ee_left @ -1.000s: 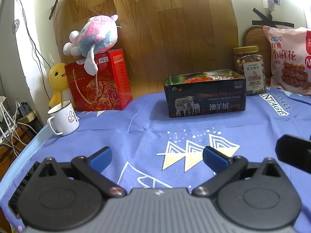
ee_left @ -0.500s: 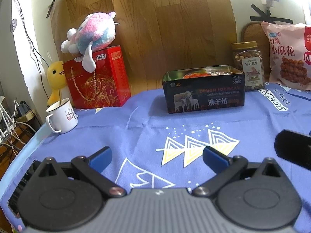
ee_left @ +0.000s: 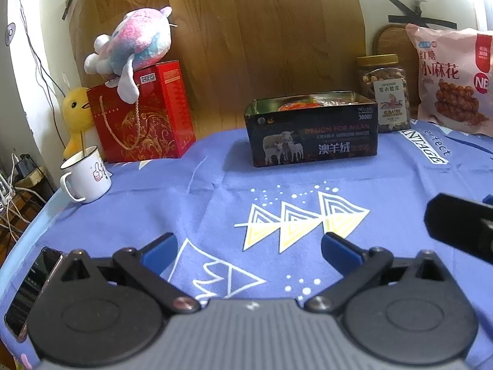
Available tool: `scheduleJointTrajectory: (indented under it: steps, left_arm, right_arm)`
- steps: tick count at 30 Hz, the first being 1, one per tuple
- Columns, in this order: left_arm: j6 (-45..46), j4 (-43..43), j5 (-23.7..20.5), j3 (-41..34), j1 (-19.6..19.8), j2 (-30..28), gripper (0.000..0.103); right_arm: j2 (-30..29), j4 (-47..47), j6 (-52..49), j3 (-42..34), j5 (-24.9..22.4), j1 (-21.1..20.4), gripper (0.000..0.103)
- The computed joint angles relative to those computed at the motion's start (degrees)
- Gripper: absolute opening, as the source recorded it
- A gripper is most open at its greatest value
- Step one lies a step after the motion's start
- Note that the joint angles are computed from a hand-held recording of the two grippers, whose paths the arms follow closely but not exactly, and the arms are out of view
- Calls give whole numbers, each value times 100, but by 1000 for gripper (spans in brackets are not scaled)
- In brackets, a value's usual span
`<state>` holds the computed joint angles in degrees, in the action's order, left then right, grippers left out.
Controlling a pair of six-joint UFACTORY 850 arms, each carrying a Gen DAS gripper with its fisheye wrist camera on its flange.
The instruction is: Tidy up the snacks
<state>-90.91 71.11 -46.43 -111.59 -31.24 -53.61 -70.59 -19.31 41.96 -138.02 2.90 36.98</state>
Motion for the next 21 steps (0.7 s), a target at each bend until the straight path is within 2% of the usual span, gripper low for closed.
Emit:
scheduleJointTrajectory:
  steps: [21]
  left_arm:
    - [433, -339, 302, -52, 2, -21, 103]
  right_arm:
    - [-10, 107, -78, -4, -13, 1, 88]
